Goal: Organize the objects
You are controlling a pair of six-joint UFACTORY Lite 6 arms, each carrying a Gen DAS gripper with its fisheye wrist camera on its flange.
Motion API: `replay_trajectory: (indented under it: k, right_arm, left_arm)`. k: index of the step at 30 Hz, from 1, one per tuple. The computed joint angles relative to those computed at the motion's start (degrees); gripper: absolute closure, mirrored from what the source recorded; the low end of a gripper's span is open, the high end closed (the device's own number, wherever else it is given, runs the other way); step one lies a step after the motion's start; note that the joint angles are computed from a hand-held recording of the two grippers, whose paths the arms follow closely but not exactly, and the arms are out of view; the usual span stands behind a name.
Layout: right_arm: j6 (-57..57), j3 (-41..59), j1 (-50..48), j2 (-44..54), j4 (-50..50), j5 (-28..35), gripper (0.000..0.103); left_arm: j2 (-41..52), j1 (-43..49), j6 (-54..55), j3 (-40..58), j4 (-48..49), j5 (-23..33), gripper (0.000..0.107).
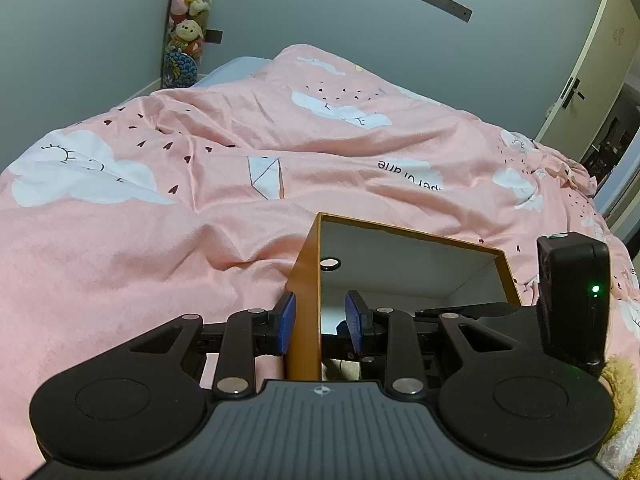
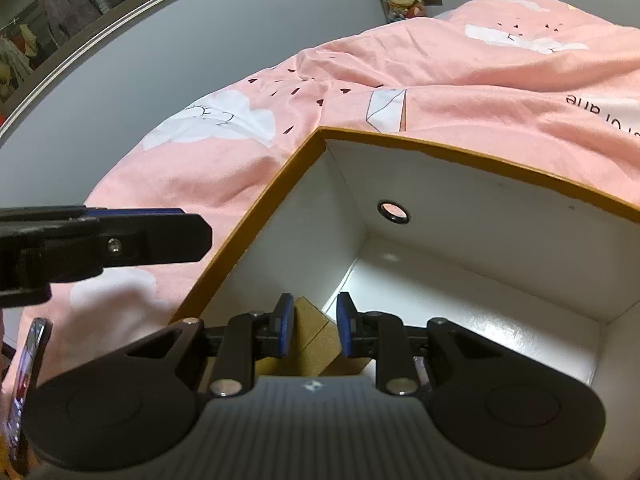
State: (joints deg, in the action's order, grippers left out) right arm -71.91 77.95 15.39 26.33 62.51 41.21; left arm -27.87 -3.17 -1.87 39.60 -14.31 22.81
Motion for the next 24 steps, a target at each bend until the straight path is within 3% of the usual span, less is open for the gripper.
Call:
replay_trajectory:
  k: [7,12,14,19,24]
  right_arm:
    - [-2.9,-5.2,-2.9,-7.0,3.5,0.6,0.075]
    - [-7.5,-14.2,-10.0,-19.5,4.8,3.1,0.062]
    - [-10.2,-18.5,-14.9,-25.4,5.5,4.9,0.048]
    - [-17.3,-26.2,-32.0,-35.7,6.2,10.5,0.044]
    - [-26.6,-29.5,-48.8,-37.4,6.5,12.6,0.039]
  left_arm:
    - [-3.3,-7.1,-14.4,1.1,13.7,1.5,0.073]
    - [-3.9,-17.5,-26.5,3.5,25.7,2.6,0.072]
    - [-3.0,-23.7,-33.0,4.8,32.9,3.1,0.068]
    - [4.4,-37.3,-44.3,10.0,47.5,3.9,0.065]
    - [16.6,-44.7,-45.4,17.2,52.9,2.4,0.057]
